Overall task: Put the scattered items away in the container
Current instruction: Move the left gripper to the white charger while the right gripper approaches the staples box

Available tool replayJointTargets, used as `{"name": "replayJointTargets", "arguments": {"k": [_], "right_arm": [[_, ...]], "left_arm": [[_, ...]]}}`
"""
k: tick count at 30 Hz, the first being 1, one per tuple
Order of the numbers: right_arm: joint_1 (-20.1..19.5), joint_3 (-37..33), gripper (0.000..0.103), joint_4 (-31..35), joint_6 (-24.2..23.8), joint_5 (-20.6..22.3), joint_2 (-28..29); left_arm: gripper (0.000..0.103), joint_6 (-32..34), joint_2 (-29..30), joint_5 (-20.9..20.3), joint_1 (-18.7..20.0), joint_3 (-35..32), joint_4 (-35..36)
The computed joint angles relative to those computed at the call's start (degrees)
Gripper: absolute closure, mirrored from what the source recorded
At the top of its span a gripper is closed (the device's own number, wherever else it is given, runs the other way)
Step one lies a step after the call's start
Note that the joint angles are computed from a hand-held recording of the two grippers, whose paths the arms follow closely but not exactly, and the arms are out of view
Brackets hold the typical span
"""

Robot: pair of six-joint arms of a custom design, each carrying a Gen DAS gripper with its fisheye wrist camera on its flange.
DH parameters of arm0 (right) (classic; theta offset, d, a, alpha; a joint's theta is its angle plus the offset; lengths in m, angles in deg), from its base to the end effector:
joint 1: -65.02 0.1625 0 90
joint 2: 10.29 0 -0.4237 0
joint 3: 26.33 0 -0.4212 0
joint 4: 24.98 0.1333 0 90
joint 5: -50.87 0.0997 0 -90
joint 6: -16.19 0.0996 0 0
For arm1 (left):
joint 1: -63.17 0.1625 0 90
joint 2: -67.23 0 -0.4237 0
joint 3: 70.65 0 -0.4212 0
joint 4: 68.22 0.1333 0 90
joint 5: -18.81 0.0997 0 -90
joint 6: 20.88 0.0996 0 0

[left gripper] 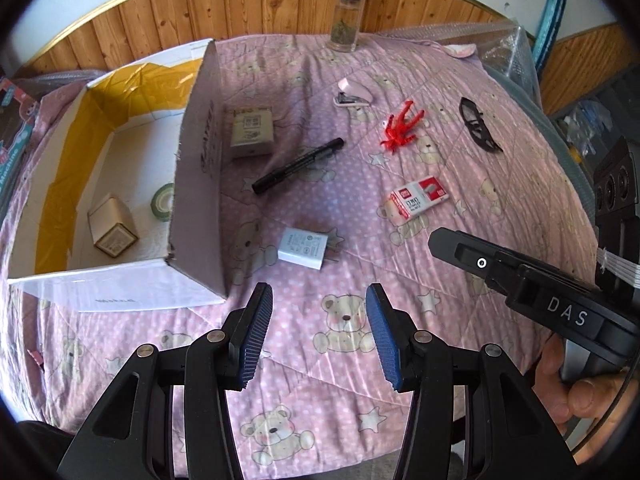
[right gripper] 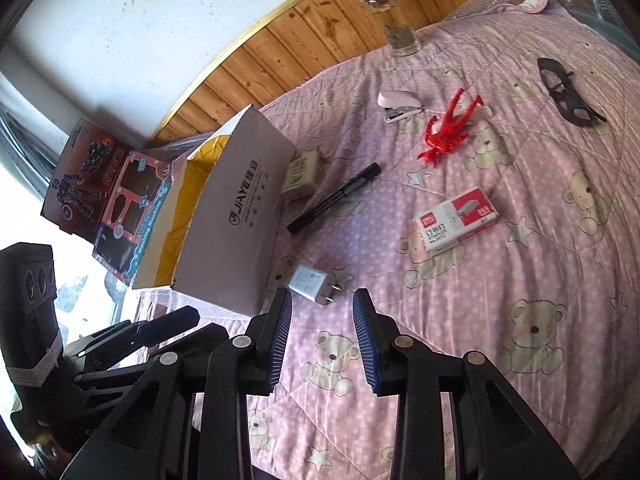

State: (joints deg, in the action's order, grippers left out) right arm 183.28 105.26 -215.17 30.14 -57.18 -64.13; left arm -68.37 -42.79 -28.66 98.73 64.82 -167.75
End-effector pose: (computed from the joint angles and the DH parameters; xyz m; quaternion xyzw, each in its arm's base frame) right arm 0.3117 -0.3634 0.0435 0.0904 -0.9650 0.2347 0.0744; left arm -0.1363 -0.3441 0.2817 0.1061 0.9182 -0.1977 0.3265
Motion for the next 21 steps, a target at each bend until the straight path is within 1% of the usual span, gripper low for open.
{"name": "replayJointTargets", "arguments": {"k": [6, 8, 13, 16, 21], "right_arm": [[-2.21, 1.05, 0.068, -0.39, 2.07, -2.09, -0.38], [-2.99, 1.09, 0.064, -0.42, 2.92, -2.73, -0.32], [-4.93, 1.08, 0.048, -0.69, 4.89, -4.29, 0.01], [-5.82, 0.24, 0.042, -0.22, 5.76, -5.39, 0.65], [-6.91, -3.42, 0.04, 1.84, 5.87, -8.46, 3.19]], "left_arm": [[0.051, 3.51, 6.11, -2.1, 5.79, -0.36, -8.95], [0.051, 4.65, 8.23, -2.63, 7.99, -0.75, -11.95], [0.051, 5.79, 12.47, -3.13, 12.94, -1.94, -16.45], [0.052, 6.37, 14.44, -3.75, 15.47, -2.43, -18.91], [0.051, 8.14, 17.56, -3.6, 18.64, -3.03, -22.82]]}}
